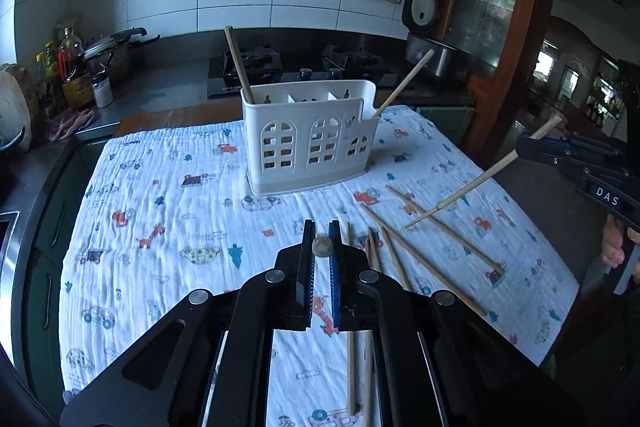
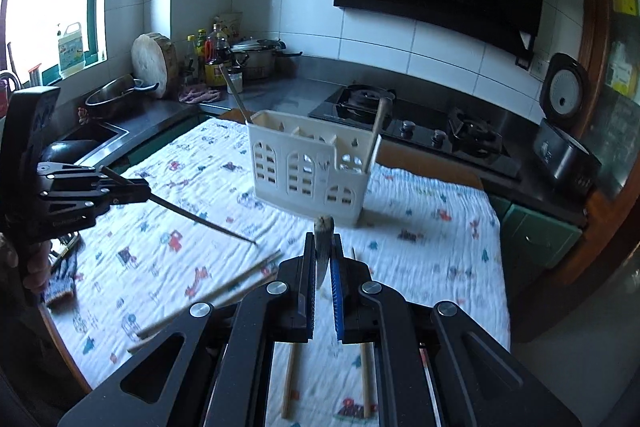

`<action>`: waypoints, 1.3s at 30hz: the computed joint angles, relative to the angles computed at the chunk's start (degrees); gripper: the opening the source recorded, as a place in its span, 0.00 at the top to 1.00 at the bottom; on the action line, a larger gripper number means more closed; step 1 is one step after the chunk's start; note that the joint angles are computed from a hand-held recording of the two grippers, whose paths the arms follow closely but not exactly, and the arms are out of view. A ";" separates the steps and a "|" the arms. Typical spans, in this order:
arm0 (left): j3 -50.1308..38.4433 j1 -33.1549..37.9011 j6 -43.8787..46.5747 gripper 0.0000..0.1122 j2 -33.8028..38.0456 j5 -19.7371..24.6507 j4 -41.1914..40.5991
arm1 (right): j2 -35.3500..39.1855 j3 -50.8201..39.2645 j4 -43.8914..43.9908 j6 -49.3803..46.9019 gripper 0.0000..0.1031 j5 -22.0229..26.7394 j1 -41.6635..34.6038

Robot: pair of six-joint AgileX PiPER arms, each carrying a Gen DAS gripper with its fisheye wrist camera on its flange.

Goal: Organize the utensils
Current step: 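Lift both chopsticks upright and carry them above the white holder, then lower the chopsticks into the holder and open both tools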

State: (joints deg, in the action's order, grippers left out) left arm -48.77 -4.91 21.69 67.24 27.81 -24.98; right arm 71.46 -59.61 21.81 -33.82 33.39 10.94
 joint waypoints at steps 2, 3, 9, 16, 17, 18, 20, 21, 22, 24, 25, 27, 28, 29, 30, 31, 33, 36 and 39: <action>-2.63 0.65 1.79 0.95 1.46 1.57 -1.77 | 2.00 -4.43 -1.94 1.86 0.93 1.99 0.73; -4.38 0.87 2.14 0.95 2.30 2.67 -2.24 | 3.26 -7.40 -2.61 2.82 0.93 3.41 1.04; -15.47 2.19 3.51 0.95 5.94 8.52 -3.57 | 10.81 -24.25 -5.58 7.18 0.93 11.17 2.39; -32.54 0.41 -3.75 0.95 10.73 11.01 4.77 | 19.47 -40.91 -9.36 12.52 0.93 17.13 3.19; -35.07 0.03 -5.32 0.95 11.86 10.85 6.54 | 20.94 -43.27 -10.17 13.39 0.93 17.85 3.36; -37.35 -0.25 -6.75 0.95 13.02 10.69 8.12 | 22.12 -45.08 -10.93 14.12 0.93 18.35 3.52; -41.10 -0.89 -10.02 0.95 15.26 9.76 11.61 | 24.24 -47.97 -13.06 15.66 0.93 18.58 3.98; -42.69 -0.93 -11.15 0.95 16.38 9.66 12.40 | 25.18 -49.17 -13.51 16.00 0.93 18.74 3.96; -44.58 -0.63 -11.68 0.95 17.84 9.45 12.18 | 26.41 -50.66 -13.80 16.42 0.93 19.13 3.88; -47.43 -0.73 -14.57 0.95 20.31 8.56 14.68 | 28.64 -53.20 -14.05 17.01 0.93 19.94 3.90; -48.73 -0.89 -16.30 0.95 21.61 7.96 16.34 | 29.41 -53.92 -14.16 17.10 0.93 20.04 3.92; -51.24 -0.65 -18.04 0.95 24.16 7.87 17.24 | 31.08 -55.44 -14.55 17.22 0.93 20.32 4.09; -52.02 -0.74 -19.73 0.95 25.36 7.15 18.86 | 31.79 -56.07 -14.96 17.51 0.93 20.50 4.27; -52.28 -0.84 -21.45 0.95 26.27 6.40 20.48 | 32.34 -56.45 -15.19 17.51 0.93 20.49 4.32; -52.67 -0.68 -22.42 0.95 27.00 6.07 21.02 | 32.85 -56.42 -15.47 17.32 0.93 20.18 4.50; -52.76 -0.14 -22.76 0.95 27.82 5.67 20.36 | 33.40 -56.64 -15.47 17.21 0.93 20.35 4.57; -52.04 0.72 -23.54 0.95 28.89 4.45 19.12 | 34.02 -56.11 -15.80 16.97 0.93 19.90 4.75; -50.37 2.88 -19.57 0.95 30.16 3.79 11.86 | 34.46 -54.97 -15.90 16.66 0.93 19.37 4.95; -48.43 5.25 -13.22 0.95 31.09 4.22 2.60 | 35.30 -54.54 -16.45 16.79 0.93 19.07 5.05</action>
